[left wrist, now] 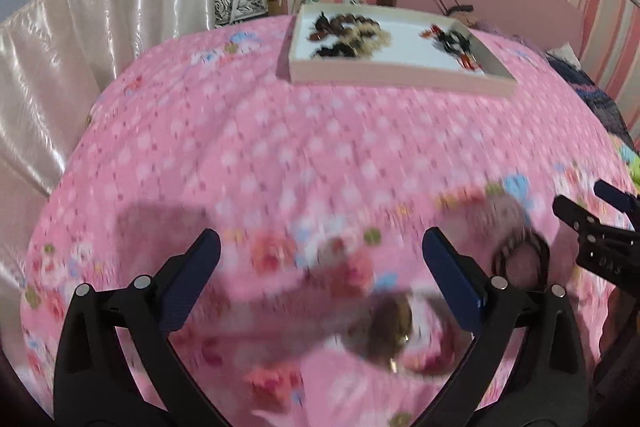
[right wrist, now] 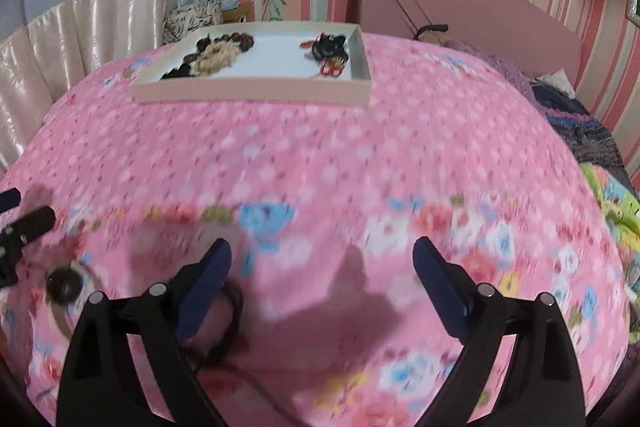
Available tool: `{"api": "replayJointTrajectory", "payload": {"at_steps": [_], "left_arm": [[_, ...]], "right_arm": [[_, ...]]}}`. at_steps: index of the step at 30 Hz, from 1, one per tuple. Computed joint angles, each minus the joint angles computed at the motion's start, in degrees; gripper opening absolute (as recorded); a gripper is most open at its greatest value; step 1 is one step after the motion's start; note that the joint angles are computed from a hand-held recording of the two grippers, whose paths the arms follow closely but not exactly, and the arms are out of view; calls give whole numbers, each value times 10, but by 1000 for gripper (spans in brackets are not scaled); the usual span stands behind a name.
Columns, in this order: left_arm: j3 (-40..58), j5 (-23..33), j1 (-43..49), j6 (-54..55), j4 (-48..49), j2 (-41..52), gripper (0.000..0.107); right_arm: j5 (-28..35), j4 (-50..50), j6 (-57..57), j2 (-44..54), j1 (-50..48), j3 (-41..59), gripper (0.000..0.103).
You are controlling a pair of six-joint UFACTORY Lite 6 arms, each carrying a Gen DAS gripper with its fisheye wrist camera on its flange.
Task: Organize jewelry
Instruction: 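Move the left tool to the gold watch while the right tool approaches the black cord bracelets, then close the left tool on the watch face while the right tool grips the cord bracelets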
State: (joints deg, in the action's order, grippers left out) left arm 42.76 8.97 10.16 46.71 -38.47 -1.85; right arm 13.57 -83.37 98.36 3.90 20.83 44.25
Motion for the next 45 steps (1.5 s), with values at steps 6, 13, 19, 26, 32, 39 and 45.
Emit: {"api": "replayJointTrajectory", "payload": {"at_steps": [6,13,19,26,32,39,45], "left_arm": [[-75,-17,-15,29,-19,-33,100],[-89,-26,-29,111,-98,-22,100],[-90,-18,-28,192,-173,-3,77],[-69,8,-18,249,-223,17,45],[-65,23,-31,217,-186,12,14],[-30,49,-24,161,-130,39,12],[24,73,-19,127,-103,66,12]], "right_arm": [[10,-26,42,-2,24,-33,92],[16,-57,90,15,44,-39,92],[38,-107,146,47,60,-26,91],[3,-170,196,56,51,-18,56],[-23,-232,258,48,52,-22,18],[-45,-239,260,28,31,-20,8],[-53,-170,168,22,9,12,7]]}}
